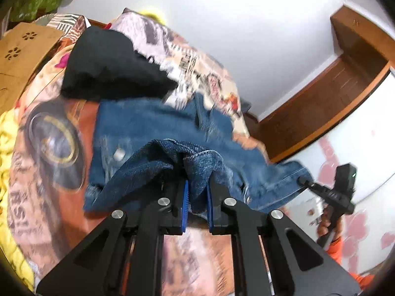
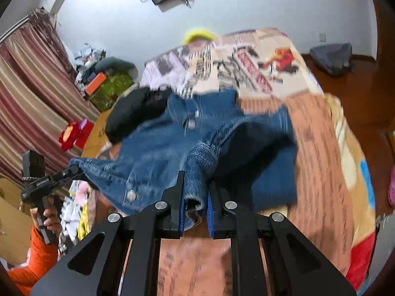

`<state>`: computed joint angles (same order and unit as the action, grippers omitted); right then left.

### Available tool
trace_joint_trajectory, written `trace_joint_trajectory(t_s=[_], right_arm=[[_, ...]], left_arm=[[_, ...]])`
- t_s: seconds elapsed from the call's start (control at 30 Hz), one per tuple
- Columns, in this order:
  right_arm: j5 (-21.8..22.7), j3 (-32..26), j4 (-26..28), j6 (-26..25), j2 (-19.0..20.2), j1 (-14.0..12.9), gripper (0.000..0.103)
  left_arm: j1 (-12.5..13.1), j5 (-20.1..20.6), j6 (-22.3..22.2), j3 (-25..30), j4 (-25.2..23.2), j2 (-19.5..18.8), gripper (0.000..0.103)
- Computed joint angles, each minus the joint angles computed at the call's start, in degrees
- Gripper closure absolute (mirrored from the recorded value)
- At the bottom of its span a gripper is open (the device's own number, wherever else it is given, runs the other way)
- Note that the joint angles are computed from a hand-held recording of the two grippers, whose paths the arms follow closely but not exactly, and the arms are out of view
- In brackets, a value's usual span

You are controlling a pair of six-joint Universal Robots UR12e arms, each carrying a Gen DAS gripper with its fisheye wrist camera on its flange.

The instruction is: Fold large clothes

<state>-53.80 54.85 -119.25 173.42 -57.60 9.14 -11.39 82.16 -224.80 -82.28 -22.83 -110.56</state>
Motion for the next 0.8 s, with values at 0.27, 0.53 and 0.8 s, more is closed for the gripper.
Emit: trace_joint_trajectory(t_s=[0.27, 0.53, 0.8], right_arm=[[-2.6, -16.6, 0.1, 10.9, 10.7, 0.3, 0.092], [-9.7, -33.0, 12.6, 12.2, 21.7, 1.7, 0.092], [-14.2, -35.6, 18.4, 7.9, 23.1, 2.1, 0.079]], left_arm=[[3.3, 0.1, -2.0, 7.0, -2.7, -4.6, 0.093], [5.2, -1.8, -3.1, 11.4, -11.4, -10.1, 0.09], [4.8, 2.7, 1.8, 13.3, -18.2, -11.2, 0.059]])
